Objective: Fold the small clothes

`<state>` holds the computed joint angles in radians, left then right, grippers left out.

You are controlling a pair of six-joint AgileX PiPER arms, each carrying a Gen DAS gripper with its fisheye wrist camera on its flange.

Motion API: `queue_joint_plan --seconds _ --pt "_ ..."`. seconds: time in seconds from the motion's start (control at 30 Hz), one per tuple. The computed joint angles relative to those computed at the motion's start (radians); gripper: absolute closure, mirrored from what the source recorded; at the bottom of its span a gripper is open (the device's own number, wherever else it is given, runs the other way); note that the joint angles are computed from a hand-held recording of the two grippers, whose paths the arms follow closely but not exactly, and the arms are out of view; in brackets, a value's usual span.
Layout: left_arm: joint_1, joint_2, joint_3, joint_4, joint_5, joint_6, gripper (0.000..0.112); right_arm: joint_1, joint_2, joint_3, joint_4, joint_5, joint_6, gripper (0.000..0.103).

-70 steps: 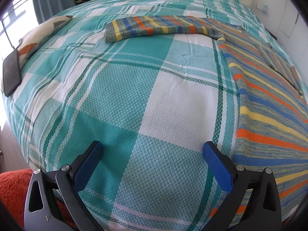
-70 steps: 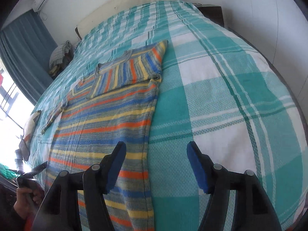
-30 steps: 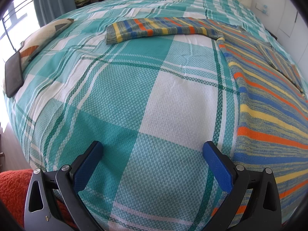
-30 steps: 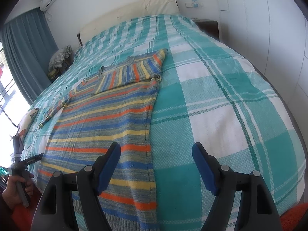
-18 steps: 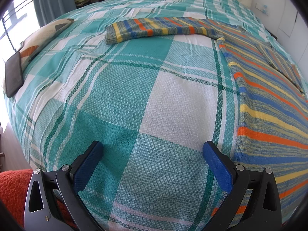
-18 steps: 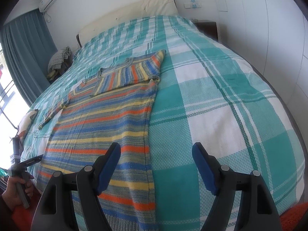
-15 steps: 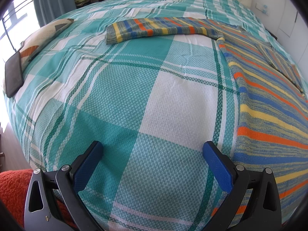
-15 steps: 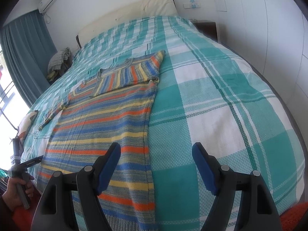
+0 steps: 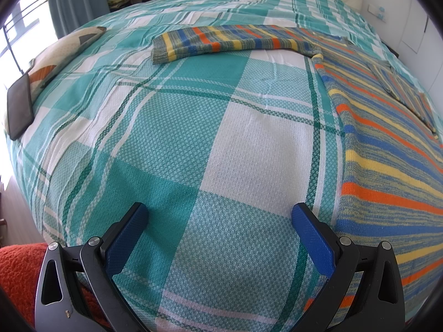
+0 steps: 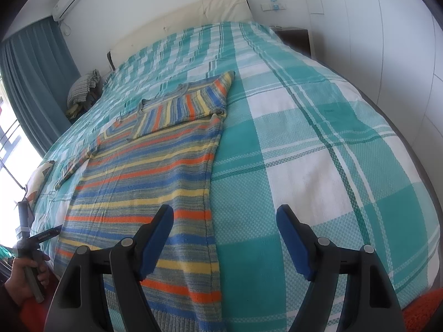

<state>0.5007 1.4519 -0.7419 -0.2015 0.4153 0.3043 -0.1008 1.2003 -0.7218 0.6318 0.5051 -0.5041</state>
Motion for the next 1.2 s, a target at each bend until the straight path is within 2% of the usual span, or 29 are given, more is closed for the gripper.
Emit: queue_joint_plan --seconds 0.07,0.1,0.2,0.27,0.33,0.43,0.57,0.6,0.67,0.7,0.77,0.8,0.93,1.07,1.2 --pt "0.015 -0.001 -0.023 -0.027 0.046 0.031 0.01 -0.003 0.001 0.001 0.004 0.0 -0.002 0.027" --pt "0.043 -0.008 -0.036 -0.089 0.075 0.097 0.011 -0.006 0.002 0.001 0.006 0.002 -0.002 0.027" --pt "0.194 -0.057 -0.108 -0.389 0.204 0.36 0.011 -0.014 -0.002 0.001 0.006 0.004 0.002 0.027" --pt "0.307 -0.01 -0.203 -0.563 0.296 0.462 0.01 -0.022 -0.004 0.002 0.013 0.006 -0.002 0.027" --pt "0.375 0.114 -0.373 -0.615 0.402 0.405 0.01 -0.029 0.003 0.001 0.028 0.009 -0.015 0.025" --pt "0.38 0.333 -0.663 -0.559 0.511 0.182 0.011 -0.031 0.031 -0.008 0.05 0.013 -0.036 0.025" --pt "0.271 0.564 -0.967 -0.335 0.532 -0.029 0.011 -0.019 0.054 -0.015 0.049 0.008 -0.039 0.025" --pt "0.243 0.617 -1.032 -0.275 0.544 -0.082 0.015 -0.014 0.057 -0.016 0.038 0.006 -0.031 0.025" --pt "0.207 0.699 -1.119 -0.193 0.559 -0.178 0.031 -0.002 0.059 -0.014 0.009 0.002 -0.005 0.025" --pt "0.192 0.723 -1.14 -0.17 0.557 -0.214 0.043 0.004 0.061 -0.013 -0.006 -0.001 0.009 0.025" --pt "0.162 0.714 -1.131 -0.135 0.507 -0.233 0.091 0.01 0.07 -0.015 -0.02 -0.003 0.022 0.025" --pt "0.154 0.726 -1.166 -0.15 0.536 -0.21 0.109 0.009 0.076 -0.018 -0.015 -0.001 0.019 0.025" --pt "0.06 0.65 -1.254 -0.152 0.551 -0.131 0.112 -0.007 0.093 -0.023 0.04 0.017 -0.038 0.025" --pt "-0.079 0.592 -1.436 -0.276 0.665 -0.047 0.112 -0.032 0.107 -0.026 0.113 0.05 -0.107 0.025" --pt "-0.279 0.641 -1.638 -0.323 0.78 -0.039 0.11 -0.049 0.121 -0.034 0.155 0.069 -0.14 0.025"
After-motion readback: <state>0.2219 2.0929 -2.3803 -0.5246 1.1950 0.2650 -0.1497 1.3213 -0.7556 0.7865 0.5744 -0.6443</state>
